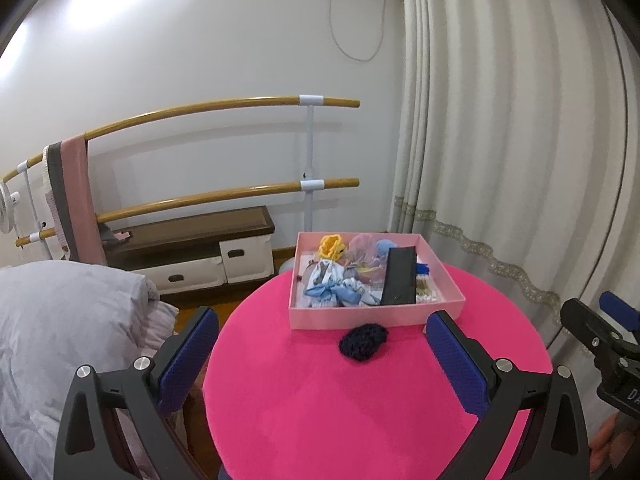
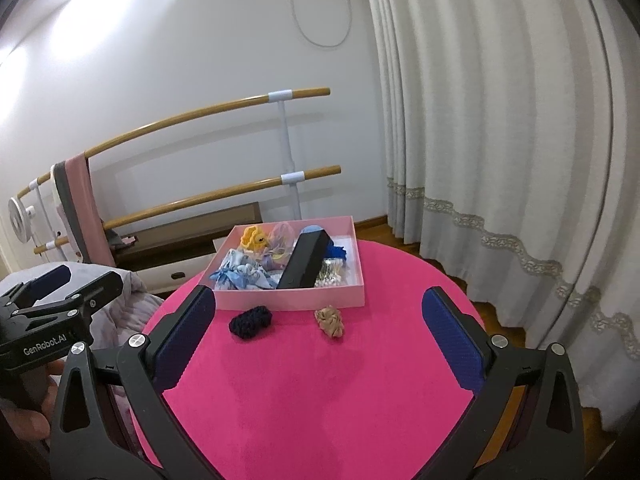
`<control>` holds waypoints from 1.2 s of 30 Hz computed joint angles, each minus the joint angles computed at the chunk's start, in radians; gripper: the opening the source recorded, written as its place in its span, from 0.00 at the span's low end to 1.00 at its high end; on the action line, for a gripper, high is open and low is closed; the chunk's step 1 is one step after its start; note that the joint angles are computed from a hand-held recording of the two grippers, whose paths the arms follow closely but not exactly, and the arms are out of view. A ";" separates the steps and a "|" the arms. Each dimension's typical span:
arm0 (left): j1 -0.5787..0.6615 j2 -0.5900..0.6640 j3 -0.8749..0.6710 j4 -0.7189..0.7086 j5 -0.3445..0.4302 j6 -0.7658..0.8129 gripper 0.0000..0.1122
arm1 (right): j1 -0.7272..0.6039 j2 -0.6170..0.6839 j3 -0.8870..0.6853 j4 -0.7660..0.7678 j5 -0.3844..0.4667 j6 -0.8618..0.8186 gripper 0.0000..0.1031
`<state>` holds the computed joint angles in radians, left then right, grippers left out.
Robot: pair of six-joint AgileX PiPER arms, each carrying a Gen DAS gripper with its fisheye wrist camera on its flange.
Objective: Organize soft objects
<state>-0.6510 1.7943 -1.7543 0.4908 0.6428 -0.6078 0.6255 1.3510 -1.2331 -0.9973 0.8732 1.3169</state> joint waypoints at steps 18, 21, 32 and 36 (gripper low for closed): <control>-0.006 -0.045 0.050 0.005 0.016 -0.011 0.92 | 0.025 -0.012 0.028 -0.012 0.012 0.025 1.00; 0.004 -0.033 0.042 -0.021 0.016 0.011 0.92 | 0.018 -0.009 0.025 -0.002 0.012 0.019 1.00; 0.048 0.068 -0.077 -0.156 0.067 0.142 0.92 | -0.075 0.026 0.027 0.074 -0.053 -0.043 1.00; 0.063 0.137 -0.153 -0.214 0.101 0.205 0.92 | -0.122 0.053 0.032 0.115 -0.091 -0.075 1.00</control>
<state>-0.5880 1.9315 -1.9077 0.2767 0.7436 -0.4024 0.5032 1.4036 -1.2015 -0.8822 0.7820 1.2421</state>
